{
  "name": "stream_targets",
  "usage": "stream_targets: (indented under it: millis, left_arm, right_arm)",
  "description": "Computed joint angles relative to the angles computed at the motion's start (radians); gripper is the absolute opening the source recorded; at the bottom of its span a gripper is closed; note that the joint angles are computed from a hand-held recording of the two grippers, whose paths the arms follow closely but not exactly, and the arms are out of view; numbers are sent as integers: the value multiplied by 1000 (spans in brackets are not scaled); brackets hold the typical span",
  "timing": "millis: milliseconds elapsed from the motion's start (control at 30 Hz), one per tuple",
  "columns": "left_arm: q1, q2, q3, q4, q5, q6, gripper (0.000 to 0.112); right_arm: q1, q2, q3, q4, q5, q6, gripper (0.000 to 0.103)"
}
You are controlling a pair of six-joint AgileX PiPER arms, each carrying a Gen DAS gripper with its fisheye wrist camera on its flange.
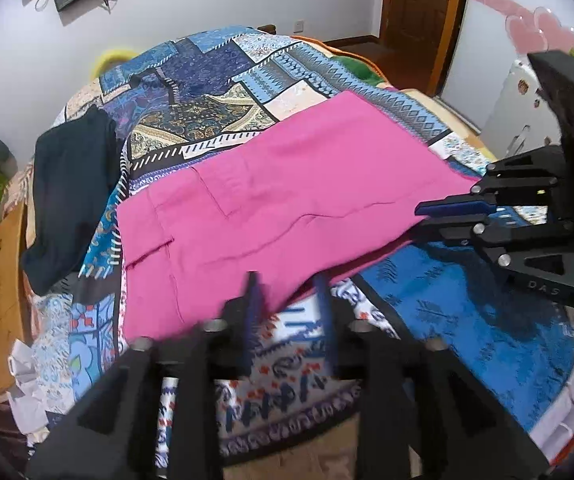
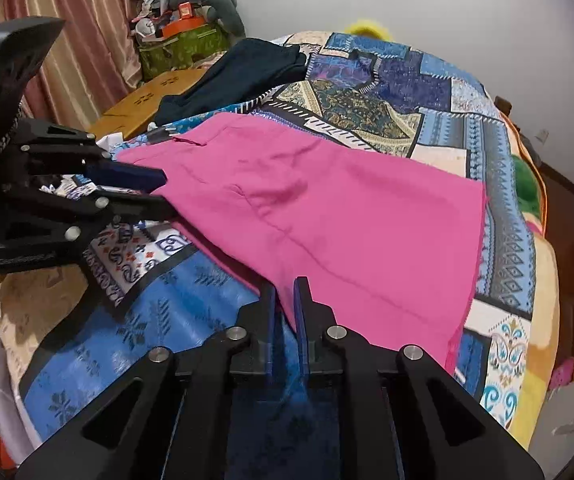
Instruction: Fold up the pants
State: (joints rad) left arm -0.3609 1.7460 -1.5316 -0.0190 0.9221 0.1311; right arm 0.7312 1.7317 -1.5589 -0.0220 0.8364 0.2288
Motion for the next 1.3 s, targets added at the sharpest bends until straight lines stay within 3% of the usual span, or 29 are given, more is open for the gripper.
stream_targets:
  millis: [33, 67, 300, 500, 667, 833, 933, 1000, 1067, 1300]
  left_arm:
    - [9, -6, -1, -21, 9, 7, 58]
    - [25, -14, -2, -52, 16, 18, 60]
    - [103, 7, -89, -101, 70, -20, 63]
    - [172, 88, -240, -136, 114, -62, 70]
    - [208, 209, -400, -186, 203, -92, 70]
    - [203, 295, -447, -177, 254, -106, 70]
    - [176, 306, -395, -104, 234, -97, 70]
    - [151, 277, -314, -30, 165, -84, 74]
    - [141, 244, -257, 11, 120, -82, 78]
    - [193, 195, -184, -13, 79, -68, 84]
  right_arm:
    - [-4, -7, 2, 19, 1, -10, 13]
    - [-7, -16, 5, 35, -3, -17, 14]
    - [-6, -32, -32, 31, -42, 48, 41]
    - [-29, 32, -126, 50, -50, 118, 41]
    - [-58, 100, -200, 117, -36, 112, 41]
    - [-65, 176, -269, 138, 37, 85, 41]
    - [-60, 216, -287, 121, 97, 75, 41]
    - [-64, 229, -279, 131, 126, 56, 41]
    - [-71, 192, -205, 126, 81, 51, 41]
    - [-116, 88, -50, 107, 52, 57, 41]
